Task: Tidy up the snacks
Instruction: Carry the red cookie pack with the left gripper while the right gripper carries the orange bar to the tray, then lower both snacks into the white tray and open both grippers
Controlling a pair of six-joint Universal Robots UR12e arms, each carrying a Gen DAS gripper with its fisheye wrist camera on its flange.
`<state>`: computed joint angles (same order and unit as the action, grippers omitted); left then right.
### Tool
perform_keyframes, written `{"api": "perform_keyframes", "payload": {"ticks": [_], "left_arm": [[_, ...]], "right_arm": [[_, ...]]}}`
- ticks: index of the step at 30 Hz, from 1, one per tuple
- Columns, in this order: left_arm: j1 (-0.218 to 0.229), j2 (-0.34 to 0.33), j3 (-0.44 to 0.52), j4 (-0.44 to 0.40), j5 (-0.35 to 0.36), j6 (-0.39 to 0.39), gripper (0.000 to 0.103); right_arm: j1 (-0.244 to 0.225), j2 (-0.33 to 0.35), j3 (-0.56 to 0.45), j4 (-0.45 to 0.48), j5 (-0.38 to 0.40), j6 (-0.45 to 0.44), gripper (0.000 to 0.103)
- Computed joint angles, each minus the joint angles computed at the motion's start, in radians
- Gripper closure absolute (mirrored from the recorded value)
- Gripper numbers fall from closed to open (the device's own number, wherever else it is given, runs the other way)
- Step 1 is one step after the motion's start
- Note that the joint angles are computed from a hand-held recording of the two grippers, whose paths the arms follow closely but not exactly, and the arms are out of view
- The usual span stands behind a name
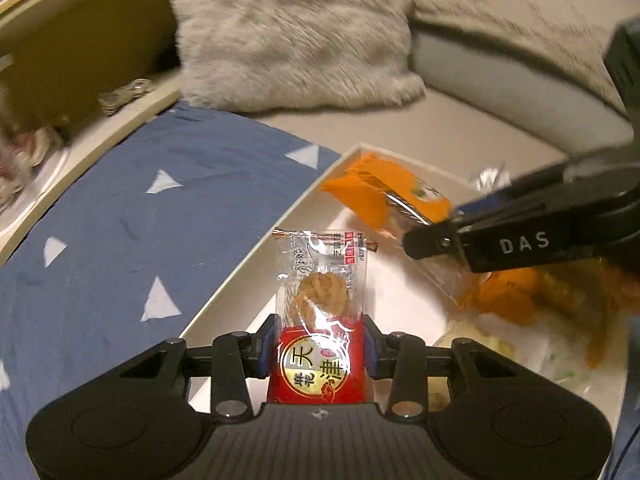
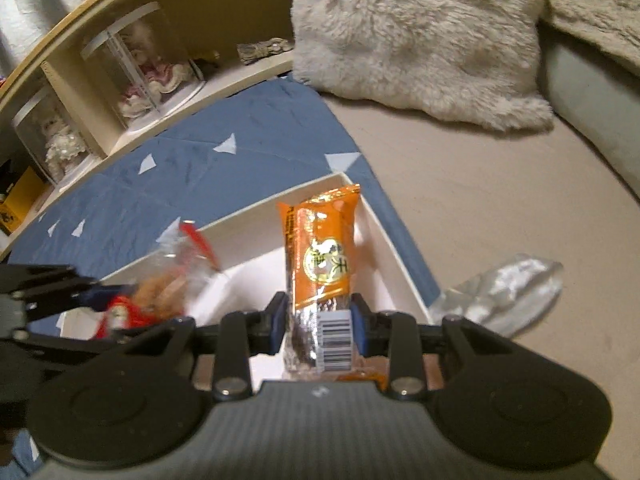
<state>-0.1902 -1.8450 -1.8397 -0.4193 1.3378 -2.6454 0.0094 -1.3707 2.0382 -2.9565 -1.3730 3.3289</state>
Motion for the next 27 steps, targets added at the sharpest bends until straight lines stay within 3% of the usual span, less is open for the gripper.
{"api": "perform_keyframes", "payload": {"ticks": [6,9,14,19,22,24,27], "left_arm": [[-0.002,-0.031,0.028,-0.049,0.01,0.071,0.058],[-0.001,-0.047,0.034,-0.03,0.01,0.069,0.055],[0.011,-0.047,0.03,-0.037,-0.036,0.06,0.054],[0.024,-0.037,0.016,-0.056,-0.088,0.063,0.054],[0.023,-0.034,0.013,-0.049,-0.078,0.033,0.045],[0.025,-0.028,0.009,-0.045,-0.083,0.023,0.032],[0.026,-0.018,0.004,-0.043,-0.08,0.011,0.028]], "right_arm": [[0.017,0.043,-0.044,0.041,-0.025,-0.055,0.065],[0.013,0.061,-0.049,0.023,-0.018,-0.05,0.065],[0.014,0.067,-0.051,0.026,-0.018,-0.083,0.064],[0.006,0.055,-0.059,0.105,0.021,-0.113,0.062],[0.003,0.05,-0.065,0.136,0.031,-0.083,0.058],[0.007,0.048,-0.065,0.136,0.009,-0.068,0.055],[0.006,0.042,-0.059,0.122,0.006,-0.062,0.054]]}}
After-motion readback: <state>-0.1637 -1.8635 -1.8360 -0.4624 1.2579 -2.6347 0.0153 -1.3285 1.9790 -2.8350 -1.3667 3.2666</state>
